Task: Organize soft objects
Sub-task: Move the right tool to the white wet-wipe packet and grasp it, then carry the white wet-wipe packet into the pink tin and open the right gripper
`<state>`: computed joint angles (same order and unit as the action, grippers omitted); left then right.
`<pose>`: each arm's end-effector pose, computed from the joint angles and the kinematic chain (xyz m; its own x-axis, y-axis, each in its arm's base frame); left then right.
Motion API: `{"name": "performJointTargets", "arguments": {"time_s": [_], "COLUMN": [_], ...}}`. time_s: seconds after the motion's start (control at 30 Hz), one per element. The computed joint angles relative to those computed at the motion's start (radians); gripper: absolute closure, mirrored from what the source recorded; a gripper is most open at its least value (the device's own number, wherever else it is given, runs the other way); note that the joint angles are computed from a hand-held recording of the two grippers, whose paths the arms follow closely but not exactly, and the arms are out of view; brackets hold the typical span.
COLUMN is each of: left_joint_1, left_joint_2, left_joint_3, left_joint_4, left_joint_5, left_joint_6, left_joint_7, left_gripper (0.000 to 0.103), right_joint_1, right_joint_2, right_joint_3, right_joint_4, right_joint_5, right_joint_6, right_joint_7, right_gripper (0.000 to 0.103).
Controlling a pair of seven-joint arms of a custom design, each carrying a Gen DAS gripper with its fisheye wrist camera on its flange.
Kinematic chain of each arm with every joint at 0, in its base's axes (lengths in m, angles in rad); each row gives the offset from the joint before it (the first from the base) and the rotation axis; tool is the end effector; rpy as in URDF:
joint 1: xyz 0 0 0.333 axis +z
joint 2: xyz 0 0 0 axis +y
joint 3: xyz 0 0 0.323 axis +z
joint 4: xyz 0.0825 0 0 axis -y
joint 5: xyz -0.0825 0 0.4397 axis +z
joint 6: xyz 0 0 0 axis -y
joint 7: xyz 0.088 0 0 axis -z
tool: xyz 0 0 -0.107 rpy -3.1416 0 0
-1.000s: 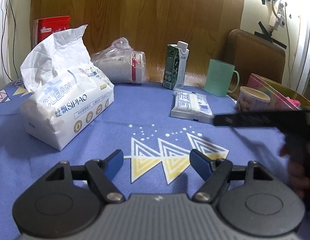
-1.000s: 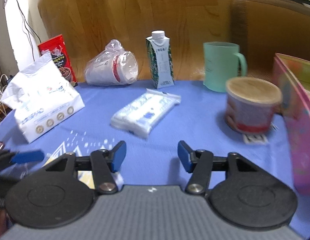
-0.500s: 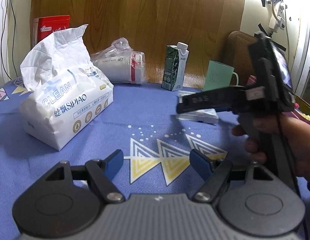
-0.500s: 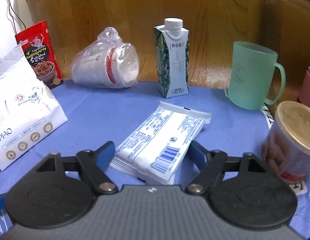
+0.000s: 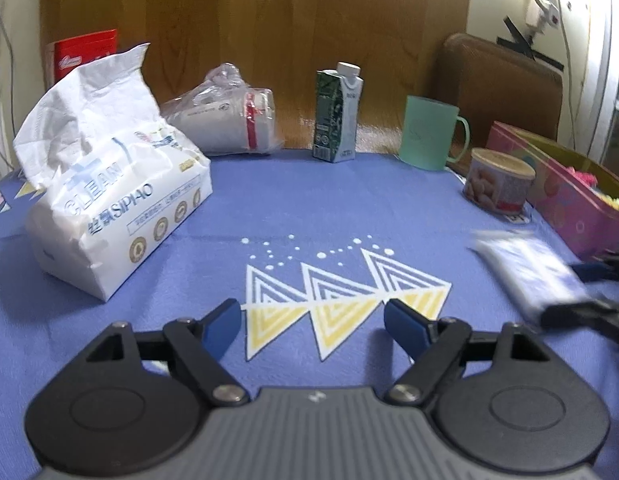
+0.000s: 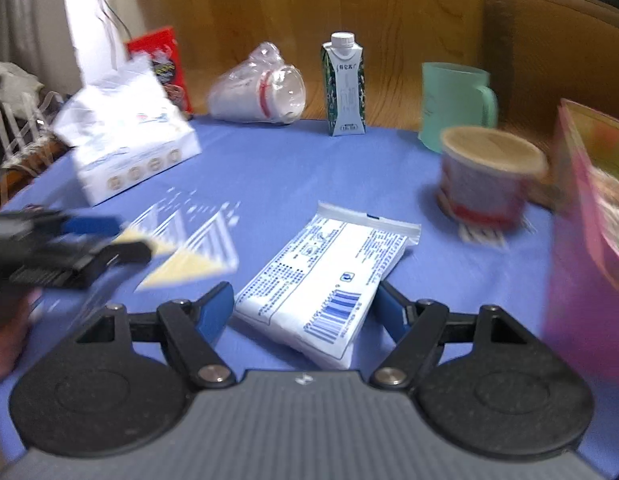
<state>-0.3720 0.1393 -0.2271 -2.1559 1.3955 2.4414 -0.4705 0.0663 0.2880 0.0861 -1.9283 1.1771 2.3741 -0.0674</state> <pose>0.5086 -0.3442 0.3219 0.3335 -0.9406 0.0640 -0.5579 -0.2517 -0.7908 0.6705 0.1107 0.3351 0.8422 -0.5143 -0.1618 -0.4388 -0.4794 -0.7600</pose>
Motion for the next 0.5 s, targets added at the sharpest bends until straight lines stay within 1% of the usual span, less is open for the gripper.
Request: {"name": "performJointTargets", "arguments": {"time_s": [0.03, 0.1, 0.17, 0.2, 0.27, 0.37, 0.43, 0.5], "left_joint_1": [-0.001, -0.005, -0.011, -0.012, -0.011, -0.023, -0.026, -0.028], "left_joint_2": [0.005, 0.019, 0.035, 0.043, 0.069, 0.121, 0.168, 0.217], "left_joint_3": [-0.001, -0.004, -0.004, -0.002, 0.002, 0.007, 0.013, 0.018], "left_joint_4": [0.007, 0.026, 0.050, 0.064, 0.106, 0.183, 0.244, 0.299], "left_joint_5": [-0.008, -0.032, -0.043, -0.038, -0.032, -0.059, -0.097, -0.164], "left_joint_6": [-0.004, -0.019, -0.003, 0.027, 0.110, 0.202, 0.285, 0.351], "left_joint_7": [0.016, 0.055, 0.063, 0.059, 0.070, 0.146, 0.207, 0.277], "left_gripper": [0.022, 0.024, 0.025, 0.030, 0.033, 0.034, 0.034, 0.034], "right_joint_1": [-0.009, -0.030, -0.043, -0.051, -0.062, -0.069, -0.078, -0.088], "right_joint_2": [-0.014, -0.050, -0.074, -0.082, -0.095, -0.109, -0.109, -0.111], "right_joint_3": [-0.008, -0.019, -0.035, -0.043, -0.054, -0.067, -0.077, -0.084], "right_joint_4": [-0.017, -0.066, -0.098, -0.112, -0.131, -0.155, -0.159, -0.166], "right_joint_5": [-0.007, 0.028, 0.056, 0.073, 0.110, 0.157, 0.166, 0.182], "right_joint_6": [-0.014, -0.013, -0.008, -0.015, -0.025, -0.008, -0.027, -0.048], "right_joint_7": [-0.004, -0.061, -0.086, -0.094, -0.110, -0.129, -0.125, -0.146], "right_gripper": [0.024, 0.024, 0.023, 0.023, 0.019, 0.019, 0.018, 0.019]}}
